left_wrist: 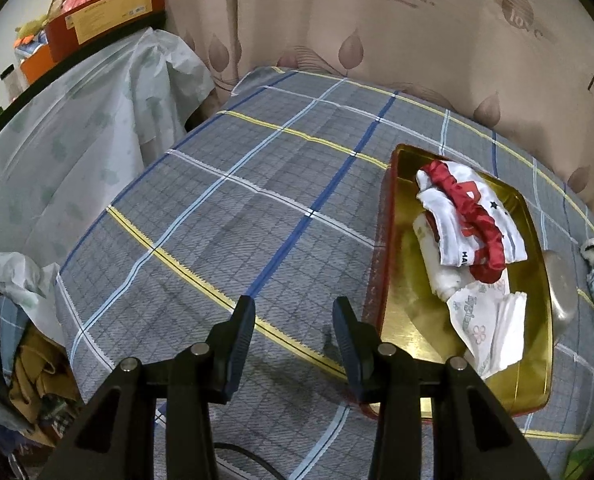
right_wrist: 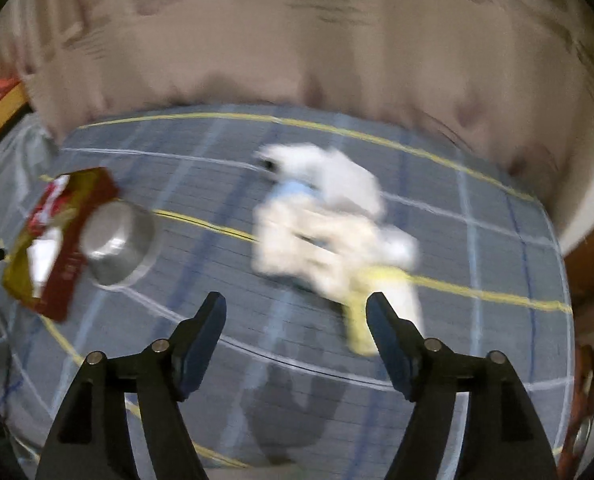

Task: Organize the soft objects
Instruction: 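Move the right gripper to the pile and grasp the yellow-edged gauze towel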

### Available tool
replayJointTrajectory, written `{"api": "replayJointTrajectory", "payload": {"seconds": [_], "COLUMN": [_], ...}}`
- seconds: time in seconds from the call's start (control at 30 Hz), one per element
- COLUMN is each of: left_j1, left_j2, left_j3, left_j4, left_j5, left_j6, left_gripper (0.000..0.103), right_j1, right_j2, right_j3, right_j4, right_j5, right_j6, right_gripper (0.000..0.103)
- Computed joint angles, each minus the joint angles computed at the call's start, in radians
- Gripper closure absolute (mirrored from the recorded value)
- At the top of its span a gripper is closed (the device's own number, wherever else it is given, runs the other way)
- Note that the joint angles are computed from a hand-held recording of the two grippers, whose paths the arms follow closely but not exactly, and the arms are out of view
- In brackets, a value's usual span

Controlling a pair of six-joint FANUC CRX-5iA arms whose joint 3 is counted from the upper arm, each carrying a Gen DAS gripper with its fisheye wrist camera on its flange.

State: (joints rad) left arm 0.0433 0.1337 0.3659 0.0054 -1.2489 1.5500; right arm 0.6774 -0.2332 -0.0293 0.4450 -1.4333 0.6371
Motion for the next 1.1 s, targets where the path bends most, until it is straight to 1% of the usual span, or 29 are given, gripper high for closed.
{"api": "replayJointTrajectory", "payload": {"seconds": [0.07, 0.13, 0.27, 0.53, 0.63, 0.7, 0.77, 0.83, 0.9, 1.03, 1.1], "left_j1": [-0.011, -0.023, -0.04, -0.101, -0.135, -0.158, -0.186, -0.224, -0.259, -0.323, -0.351], "left_j2": [0.002, 0.004, -0.004, -0.016, 0.006, 0.019, 0.04, 0.063, 0.089, 0.135, 0.172], "left_j3": [0.005, 0.011, 0.009, 0.045, 0.08, 0.095, 0.118, 0.145, 0.175, 0.21, 0.243], "left_j4": [-0.017, -0.028, -0.019, 0.009, 0.035, 0.057, 0.071, 0.067, 0.066, 0.097, 0.125], "left_j5": [-0.005, -0.015, -0.018, -0.011, -0.03, -0.037, -0.047, -0.055, -0.064, -0.066, -0.083], "left_j6": [-0.002, -0.006, -0.027, -0.095, -0.124, -0.144, -0.154, -0.156, -0.168, -0.186, -0.188], "left_gripper": [0.062, 0.062, 0.062, 0.062, 0.062, 0.062, 0.062, 0.062, 0.062, 0.062, 0.062], "right_j1": [-0.038, -0.068, -0.102, -0.182, -0.197, -0.194, -0.182, -0.168, -0.152, -0.125, -0.101], "right_j2": [-0.025, -0.049, -0.075, -0.051, -0.054, -0.065, -0.072, -0.077, -0.088, -0.115, -0.137], "right_j3": [-0.039, -0.079, -0.137, -0.177, -0.2, -0.227, -0.251, -0.271, -0.292, -0.336, -0.361], "right_j4": [-0.025, -0.049, -0.071, -0.1, -0.097, -0.074, -0.035, -0.001, 0.028, 0.084, 0.112], "right_j5": [0.009, 0.039, 0.101, 0.174, 0.208, 0.236, 0.252, 0.257, 0.261, 0.247, 0.223], "right_j6": [0.004, 0.001, -0.017, 0.015, 0.003, -0.011, -0.03, -0.05, -0.067, -0.106, -0.136], "right_gripper": [0.026, 0.024, 0.02, 0.019, 0.019, 0.022, 0.035, 0.039, 0.04, 0.041, 0.041]}}
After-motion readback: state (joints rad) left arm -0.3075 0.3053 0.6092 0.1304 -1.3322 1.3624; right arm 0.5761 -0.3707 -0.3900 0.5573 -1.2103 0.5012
